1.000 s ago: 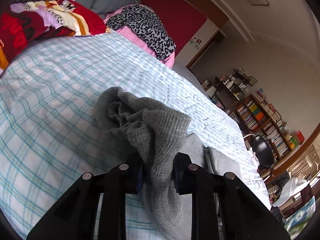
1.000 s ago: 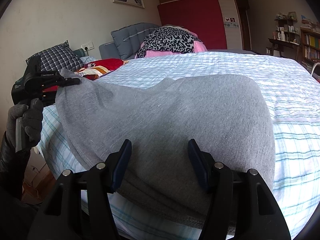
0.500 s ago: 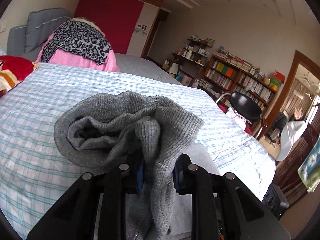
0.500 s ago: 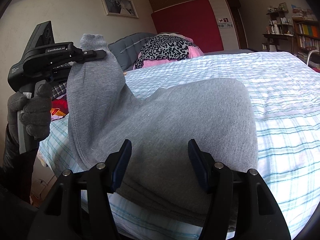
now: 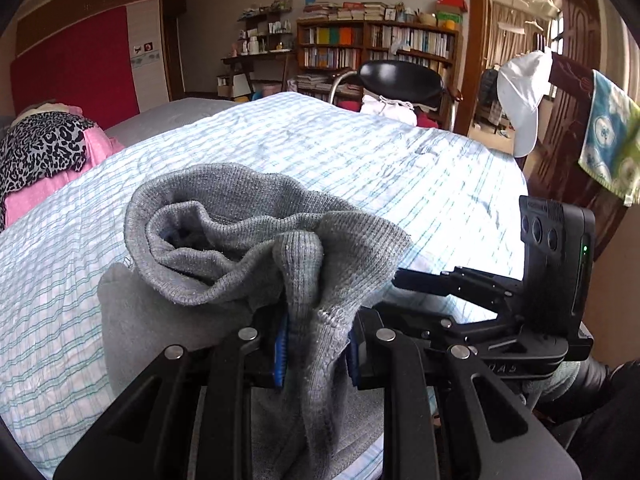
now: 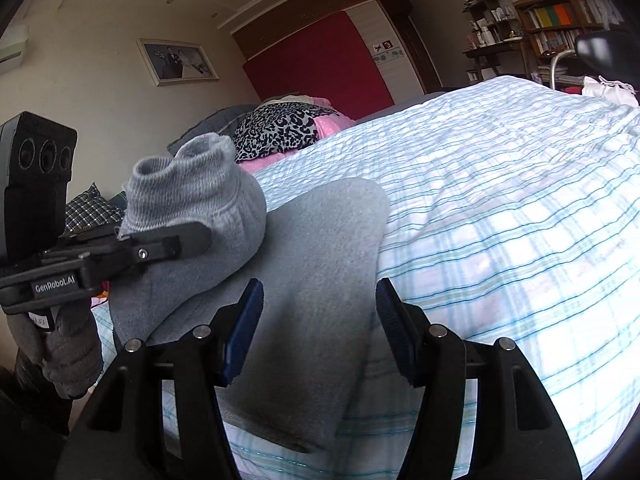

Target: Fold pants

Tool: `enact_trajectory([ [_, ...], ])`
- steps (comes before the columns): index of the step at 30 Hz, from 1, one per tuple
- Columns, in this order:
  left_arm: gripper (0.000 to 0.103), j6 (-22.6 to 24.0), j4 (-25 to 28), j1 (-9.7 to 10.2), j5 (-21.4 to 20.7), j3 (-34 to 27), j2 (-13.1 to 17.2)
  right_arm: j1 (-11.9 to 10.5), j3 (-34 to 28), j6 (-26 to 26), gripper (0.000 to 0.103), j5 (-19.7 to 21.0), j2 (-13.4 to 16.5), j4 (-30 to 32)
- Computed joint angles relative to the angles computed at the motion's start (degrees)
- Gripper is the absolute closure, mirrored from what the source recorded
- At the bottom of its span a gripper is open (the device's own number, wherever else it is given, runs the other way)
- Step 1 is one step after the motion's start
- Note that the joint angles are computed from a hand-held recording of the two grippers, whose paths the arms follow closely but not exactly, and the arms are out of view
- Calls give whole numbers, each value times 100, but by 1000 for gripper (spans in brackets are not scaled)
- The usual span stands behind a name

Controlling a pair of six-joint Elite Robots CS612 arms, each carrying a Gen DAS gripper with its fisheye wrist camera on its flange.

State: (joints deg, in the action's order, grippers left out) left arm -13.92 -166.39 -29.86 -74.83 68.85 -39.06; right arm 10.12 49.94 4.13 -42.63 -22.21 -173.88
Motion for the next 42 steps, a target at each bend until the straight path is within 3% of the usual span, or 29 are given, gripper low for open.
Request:
enact_trajectory([
  [4, 80, -84, 113, -2, -106, -53, 79, -46, 17, 130, 43, -74, 5, -41],
  [6, 69, -150, 115, 35, -431, -91, 122, -90, 21, 127, 43, -59, 6, -36],
  [10, 62, -274, 37, 54, -666, -65, 143, -95, 67, 98, 43, -81, -25, -44],
  [18, 52, -772, -937, 199, -1564, 557, -108, -90, -197, 209, 43, -31, 73, 188],
  [25, 52, -1068, -1266, 229, -1214, 960, -305, -64, -254, 319, 43, -97, 77, 17],
  [29, 52, -1358, -1223, 282, -1236, 1068, -308, -61, -531, 450, 41, 193, 171, -52],
  [31, 52, -1424, -1192, 292, -1316, 1079, -279, -55, -759, 543, 23, 395, 269, -41],
  [37, 52, -1433, -1203, 268, -1461, 1089, -196, 57, -1677, 136, 17, 837, 593, 859],
  [42, 50, -1317, -1314, 223, -1351, 1130, -177, 218, -2820, -605, 15, 899, 1036, 2273],
])
